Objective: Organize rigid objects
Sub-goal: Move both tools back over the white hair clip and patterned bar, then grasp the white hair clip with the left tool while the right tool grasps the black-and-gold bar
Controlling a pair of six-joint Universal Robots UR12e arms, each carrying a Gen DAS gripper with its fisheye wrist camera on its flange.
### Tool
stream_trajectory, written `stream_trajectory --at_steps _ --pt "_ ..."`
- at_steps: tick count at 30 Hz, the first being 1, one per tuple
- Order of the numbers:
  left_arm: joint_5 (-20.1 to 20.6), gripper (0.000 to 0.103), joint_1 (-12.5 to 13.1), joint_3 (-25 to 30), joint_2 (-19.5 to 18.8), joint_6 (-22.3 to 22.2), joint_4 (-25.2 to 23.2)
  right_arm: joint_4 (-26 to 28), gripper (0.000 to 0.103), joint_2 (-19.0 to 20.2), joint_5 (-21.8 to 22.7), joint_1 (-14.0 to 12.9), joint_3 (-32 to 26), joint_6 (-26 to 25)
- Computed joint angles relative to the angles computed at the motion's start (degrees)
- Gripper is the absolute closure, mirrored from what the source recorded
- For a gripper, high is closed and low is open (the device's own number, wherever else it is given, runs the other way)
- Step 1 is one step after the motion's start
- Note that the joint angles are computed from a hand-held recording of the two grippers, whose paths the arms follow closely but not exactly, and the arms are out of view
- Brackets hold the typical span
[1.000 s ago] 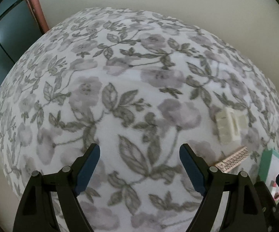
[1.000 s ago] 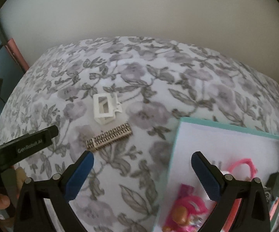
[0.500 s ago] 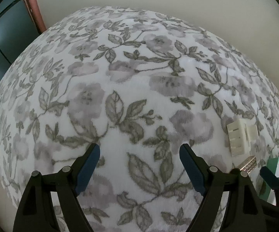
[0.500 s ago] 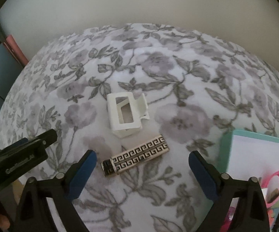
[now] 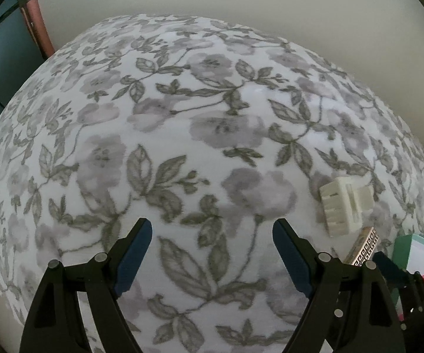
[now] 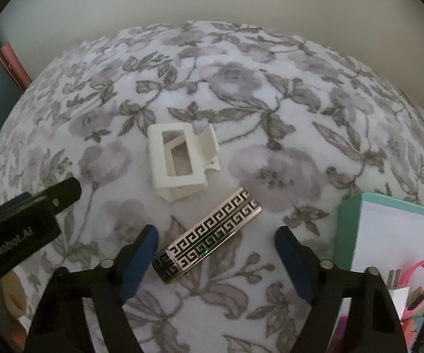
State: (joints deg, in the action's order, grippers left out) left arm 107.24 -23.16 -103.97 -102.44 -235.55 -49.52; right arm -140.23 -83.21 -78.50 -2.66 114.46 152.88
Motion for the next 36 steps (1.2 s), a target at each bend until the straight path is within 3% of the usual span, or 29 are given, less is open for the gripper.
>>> stream_trajectory --at_steps 8,18,27,33,35,36 --pt "-1.48 0.018 -0.10 1.48 -1.07 2.21 3.14 -1.00 0.046 -0.07 -0.02 -0.65 0.14 -0.19" --pt "-5.81 0.018 0.08 3.46 -3.59 4.61 8.56 -1.86 0.081 0.96 1.96 -2.53 -0.71 2.41" --pt "-8.64 0.018 0.04 5.90 -6.45 7.14 12.08 -1.39 0.081 1.43 3.92 -3.99 -1.31 3.48" --pt "-8.03 0.019 -0.28 8.15 -8.16 7.88 9.34 -0.41 0.081 1.53 5.55 -4.56 -1.54 3.33" --pt "-8.21 0.021 -0.28 8.25 -8.34 8.01 9.54 -0.26 0.081 1.51 5.79 -4.63 -1.54 3.23" --pt "-8.16 0.028 -0.32 8.39 -8.48 8.31 9.43 -0.22 0.081 1.52 5.82 -4.62 -1.55 3.22"
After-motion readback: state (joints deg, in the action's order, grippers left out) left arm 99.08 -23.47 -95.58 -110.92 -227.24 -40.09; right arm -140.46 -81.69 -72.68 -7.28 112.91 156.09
